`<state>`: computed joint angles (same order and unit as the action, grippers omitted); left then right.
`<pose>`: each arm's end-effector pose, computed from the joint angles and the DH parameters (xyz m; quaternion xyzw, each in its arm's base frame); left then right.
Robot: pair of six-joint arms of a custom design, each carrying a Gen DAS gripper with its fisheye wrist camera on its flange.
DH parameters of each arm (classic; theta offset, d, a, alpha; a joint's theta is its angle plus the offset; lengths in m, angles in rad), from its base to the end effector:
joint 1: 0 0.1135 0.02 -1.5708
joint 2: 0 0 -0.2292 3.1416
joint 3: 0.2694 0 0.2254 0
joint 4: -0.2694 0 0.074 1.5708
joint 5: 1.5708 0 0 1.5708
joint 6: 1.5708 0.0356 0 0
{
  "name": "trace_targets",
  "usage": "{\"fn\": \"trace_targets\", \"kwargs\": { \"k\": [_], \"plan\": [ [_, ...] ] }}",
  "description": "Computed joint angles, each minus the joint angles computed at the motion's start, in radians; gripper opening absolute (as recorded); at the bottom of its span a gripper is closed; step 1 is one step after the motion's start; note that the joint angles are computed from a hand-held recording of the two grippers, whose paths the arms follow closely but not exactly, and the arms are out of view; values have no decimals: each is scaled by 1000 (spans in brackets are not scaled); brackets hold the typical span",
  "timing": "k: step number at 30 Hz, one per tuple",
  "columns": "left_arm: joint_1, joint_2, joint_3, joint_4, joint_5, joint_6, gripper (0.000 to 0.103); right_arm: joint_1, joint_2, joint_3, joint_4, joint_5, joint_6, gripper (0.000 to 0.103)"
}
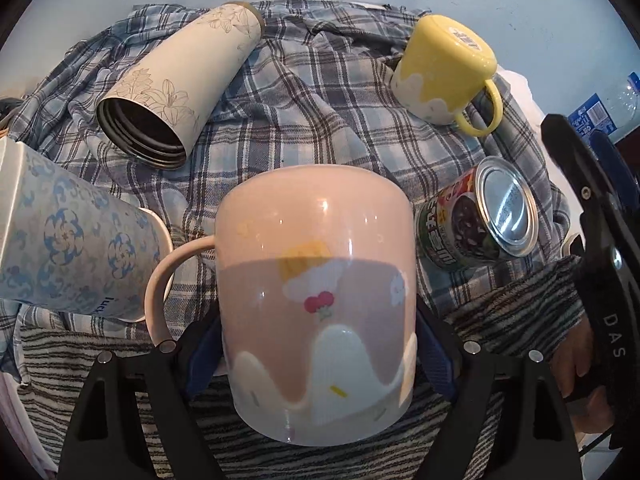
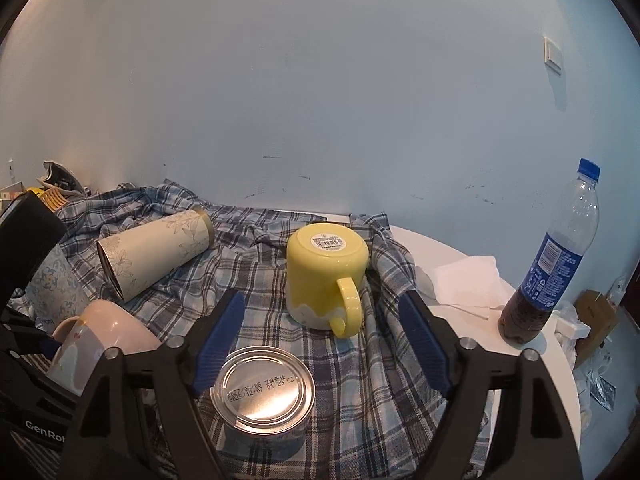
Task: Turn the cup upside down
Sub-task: 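Hold the pink mug raised in the left gripper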
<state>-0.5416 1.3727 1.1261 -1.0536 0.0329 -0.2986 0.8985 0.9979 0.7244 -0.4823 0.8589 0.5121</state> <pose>0.1961 -0.1193 0.2378 0.1223 0.9832 -0.0699 0.1165 0.1406 0.1334 0.2385 0.0017 0.8509 -0.0575 0.5222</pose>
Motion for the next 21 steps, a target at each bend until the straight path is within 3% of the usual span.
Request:
{"fn": "trace_targets", "kwargs": {
  "k": [3, 6, 11, 15, 21],
  "plan": [
    [-19, 56, 52, -53, -29, -7, 86, -7, -5, -2, -1, -7, 3, 82],
    [-42, 21, 30, -27, -45, -20, 86, -16, -6, -3, 0, -20, 3, 82],
    [-18, -18, -10, 20, 63, -3, 86, 1, -6, -5, 4, -1, 0, 82],
    [-113, -15, 1, 18, -81, -11, 86, 4, -15, -6, 0, -1, 2, 82],
    [-163, -89, -19, 17, -194, -21, 87, 17, -15, -3, -5, 14, 7, 82]
  ]
}}
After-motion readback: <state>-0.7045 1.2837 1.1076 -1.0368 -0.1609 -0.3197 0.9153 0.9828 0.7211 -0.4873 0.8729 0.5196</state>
